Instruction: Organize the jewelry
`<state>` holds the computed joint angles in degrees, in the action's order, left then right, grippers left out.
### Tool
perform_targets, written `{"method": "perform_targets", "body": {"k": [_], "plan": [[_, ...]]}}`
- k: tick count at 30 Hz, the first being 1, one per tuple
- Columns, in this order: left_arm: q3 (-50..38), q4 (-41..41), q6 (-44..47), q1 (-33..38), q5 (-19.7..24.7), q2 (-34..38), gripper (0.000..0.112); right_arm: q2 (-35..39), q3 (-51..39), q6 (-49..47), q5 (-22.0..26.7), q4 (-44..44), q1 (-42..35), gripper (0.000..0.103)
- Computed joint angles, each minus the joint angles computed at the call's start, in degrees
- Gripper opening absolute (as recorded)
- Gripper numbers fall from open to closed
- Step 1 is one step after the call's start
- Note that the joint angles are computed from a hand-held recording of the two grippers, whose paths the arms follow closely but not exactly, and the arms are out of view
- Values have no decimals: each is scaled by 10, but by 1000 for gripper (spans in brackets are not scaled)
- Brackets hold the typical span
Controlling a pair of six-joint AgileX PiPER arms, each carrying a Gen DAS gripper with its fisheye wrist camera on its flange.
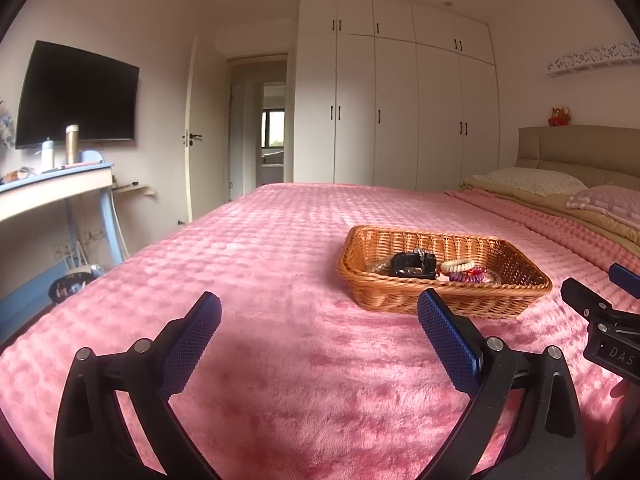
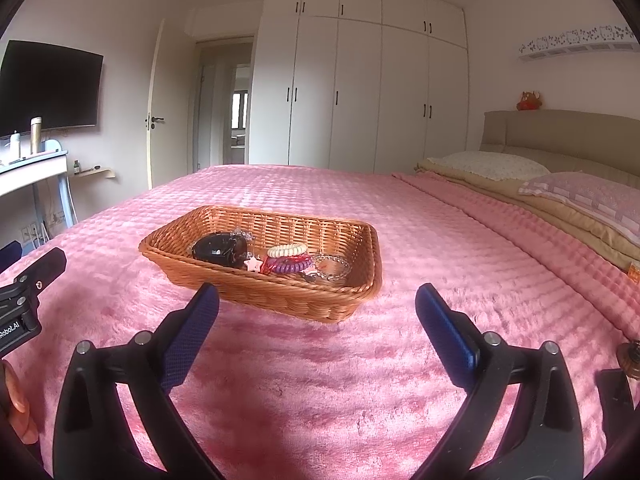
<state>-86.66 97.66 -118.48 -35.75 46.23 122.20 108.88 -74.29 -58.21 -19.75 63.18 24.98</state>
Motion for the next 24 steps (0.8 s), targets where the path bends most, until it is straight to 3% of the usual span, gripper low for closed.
{"method": "perform_targets", "body": {"k": [24], "plan": [[1, 3, -3, -1, 5, 0, 95, 6, -4, -6, 5, 10, -1, 95]]}}
